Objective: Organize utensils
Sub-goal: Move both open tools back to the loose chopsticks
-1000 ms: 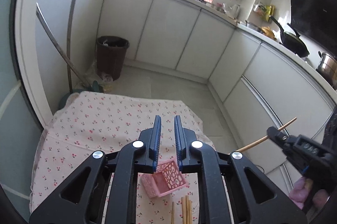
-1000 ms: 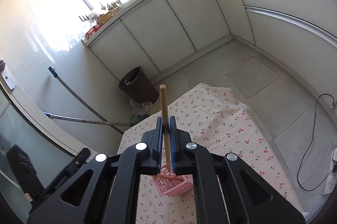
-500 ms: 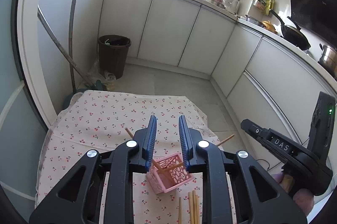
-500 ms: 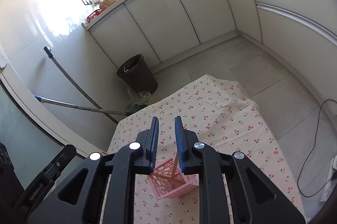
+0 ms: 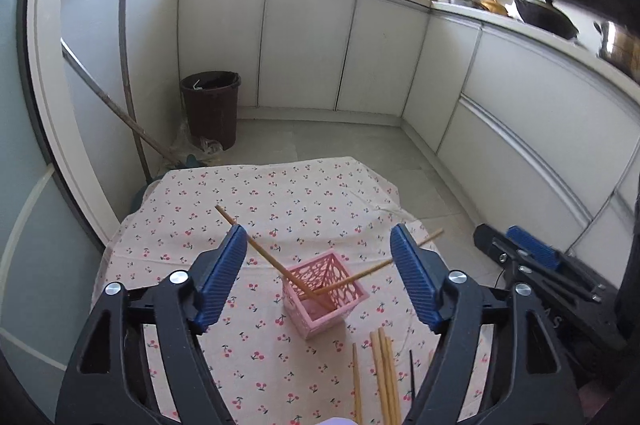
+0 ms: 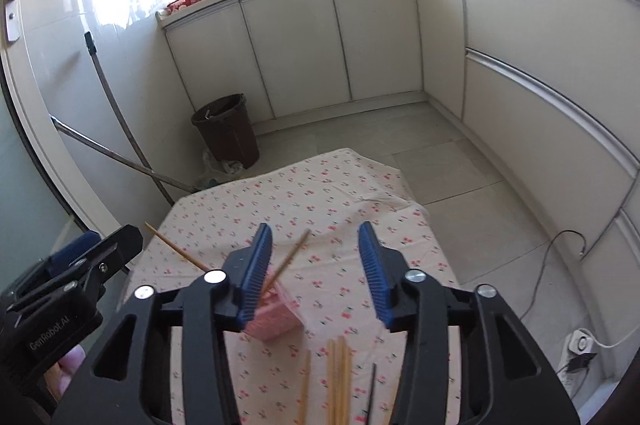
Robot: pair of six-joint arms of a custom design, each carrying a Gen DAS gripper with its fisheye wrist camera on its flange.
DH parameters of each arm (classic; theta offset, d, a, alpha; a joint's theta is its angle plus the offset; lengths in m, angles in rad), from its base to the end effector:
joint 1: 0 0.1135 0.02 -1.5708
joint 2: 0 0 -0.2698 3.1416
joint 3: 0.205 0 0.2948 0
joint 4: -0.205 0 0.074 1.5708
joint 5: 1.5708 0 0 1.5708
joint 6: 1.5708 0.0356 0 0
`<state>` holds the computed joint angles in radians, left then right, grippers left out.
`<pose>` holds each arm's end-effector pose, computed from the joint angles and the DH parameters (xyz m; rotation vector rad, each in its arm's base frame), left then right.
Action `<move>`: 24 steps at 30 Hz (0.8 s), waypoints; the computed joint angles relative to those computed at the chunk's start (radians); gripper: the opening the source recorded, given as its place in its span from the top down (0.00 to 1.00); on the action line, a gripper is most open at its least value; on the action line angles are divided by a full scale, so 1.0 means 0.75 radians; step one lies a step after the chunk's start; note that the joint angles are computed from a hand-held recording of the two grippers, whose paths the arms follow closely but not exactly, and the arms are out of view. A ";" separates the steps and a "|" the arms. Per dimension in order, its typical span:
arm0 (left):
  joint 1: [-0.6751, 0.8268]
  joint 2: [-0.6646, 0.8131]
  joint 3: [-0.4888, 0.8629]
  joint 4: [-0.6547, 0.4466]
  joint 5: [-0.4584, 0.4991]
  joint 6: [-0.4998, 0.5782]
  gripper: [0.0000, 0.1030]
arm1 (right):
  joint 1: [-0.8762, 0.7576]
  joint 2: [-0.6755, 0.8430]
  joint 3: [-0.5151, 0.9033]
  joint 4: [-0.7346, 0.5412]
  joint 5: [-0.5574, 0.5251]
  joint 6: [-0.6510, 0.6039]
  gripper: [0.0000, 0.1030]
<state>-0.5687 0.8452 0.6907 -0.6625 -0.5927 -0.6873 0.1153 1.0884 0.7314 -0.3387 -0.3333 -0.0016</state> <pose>0.1845 -0.0943 0.2547 -0.3966 2.1847 0.0320 0.2657 0.0425 0.2389 -0.3083 2.2365 0.4378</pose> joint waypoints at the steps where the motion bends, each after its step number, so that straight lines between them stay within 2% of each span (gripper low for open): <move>1: -0.034 0.011 -0.002 -0.016 -0.034 -0.018 0.30 | -0.017 -0.016 -0.012 -0.009 -0.004 -0.011 0.51; 11: -0.218 0.074 -0.059 -0.074 -0.069 -0.207 0.25 | -0.236 -0.119 -0.153 -0.094 -0.069 -0.176 0.42; 14: -0.277 0.101 -0.066 -0.093 -0.081 -0.262 0.20 | -0.268 -0.158 -0.205 -0.093 -0.055 -0.199 0.32; 16: -0.298 0.122 -0.069 -0.109 -0.075 -0.299 0.10 | -0.307 -0.196 -0.251 -0.087 -0.030 -0.202 0.23; 18: -0.288 0.140 -0.084 -0.102 -0.017 -0.305 0.07 | -0.383 -0.202 -0.289 -0.079 -0.032 -0.205 0.13; 20: -0.243 0.181 -0.110 -0.058 0.118 -0.272 0.07 | -0.466 -0.137 -0.276 -0.108 -0.076 -0.212 0.09; 24: -0.154 0.379 -0.105 0.027 0.359 -0.219 0.07 | -0.612 0.224 -0.084 -0.346 -0.224 -0.306 0.07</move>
<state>-0.6839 1.1295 0.6116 -0.6423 -0.3233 -0.8519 -0.3438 1.2563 0.6684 -0.5981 -0.5016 -0.2313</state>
